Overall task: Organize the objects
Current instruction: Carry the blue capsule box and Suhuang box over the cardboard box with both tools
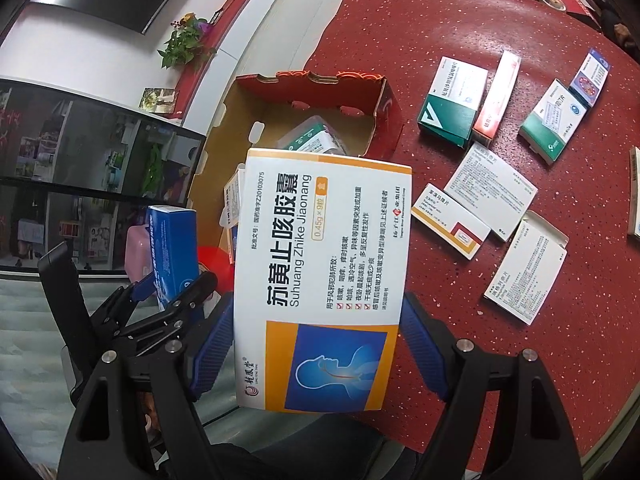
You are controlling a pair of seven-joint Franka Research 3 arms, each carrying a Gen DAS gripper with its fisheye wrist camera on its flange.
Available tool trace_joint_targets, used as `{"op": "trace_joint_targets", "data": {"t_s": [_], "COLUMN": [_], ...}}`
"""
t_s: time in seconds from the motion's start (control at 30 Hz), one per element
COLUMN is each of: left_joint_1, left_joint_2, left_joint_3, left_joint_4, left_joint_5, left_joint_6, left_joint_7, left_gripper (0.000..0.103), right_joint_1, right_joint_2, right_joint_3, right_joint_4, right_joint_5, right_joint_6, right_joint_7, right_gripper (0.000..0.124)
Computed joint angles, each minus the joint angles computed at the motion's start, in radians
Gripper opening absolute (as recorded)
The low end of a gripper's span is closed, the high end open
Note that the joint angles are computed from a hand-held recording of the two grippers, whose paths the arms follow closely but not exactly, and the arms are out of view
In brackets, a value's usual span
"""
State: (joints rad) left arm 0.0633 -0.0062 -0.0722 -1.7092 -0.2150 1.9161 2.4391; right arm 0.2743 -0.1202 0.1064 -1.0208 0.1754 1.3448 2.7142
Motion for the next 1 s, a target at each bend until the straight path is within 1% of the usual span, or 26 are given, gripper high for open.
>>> {"op": "trace_joint_targets", "data": {"t_s": [0.27, 0.57, 0.63, 0.73, 0.87, 1.0], "left_joint_1": [-0.002, 0.001, 0.003, 0.012, 0.015, 0.013], "left_joint_2": [0.020, 0.112, 0.138, 0.174, 0.195, 0.222], "left_joint_3": [-0.006, -0.027, -0.030, -0.033, -0.044, -0.051], "left_joint_4": [0.012, 0.092, 0.122, 0.175, 0.189, 0.211], "left_joint_5": [0.012, 0.049, 0.056, 0.056, 0.079, 0.100], "left_joint_6": [0.006, 0.039, 0.020, -0.034, -0.032, -0.032], "left_joint_7": [-0.017, -0.061, -0.086, -0.134, -0.152, -0.166], "left_gripper": [0.085, 0.085, 0.085, 0.085, 0.085, 0.085], "right_joint_1": [0.001, 0.002, 0.004, 0.004, 0.008, 0.013], "right_joint_2": [0.025, 0.106, 0.133, 0.161, 0.220, 0.292], "right_joint_3": [-0.010, -0.026, -0.030, -0.036, -0.039, -0.042], "right_joint_4": [0.008, 0.052, 0.067, 0.068, 0.124, 0.215], "right_joint_5": [0.022, 0.063, 0.079, 0.109, 0.115, 0.111], "right_joint_6": [0.007, 0.043, 0.055, 0.082, 0.062, 0.024], "right_joint_7": [-0.016, -0.042, -0.049, -0.052, -0.061, -0.072], "right_gripper": [0.079, 0.079, 0.079, 0.079, 0.079, 0.079]}}
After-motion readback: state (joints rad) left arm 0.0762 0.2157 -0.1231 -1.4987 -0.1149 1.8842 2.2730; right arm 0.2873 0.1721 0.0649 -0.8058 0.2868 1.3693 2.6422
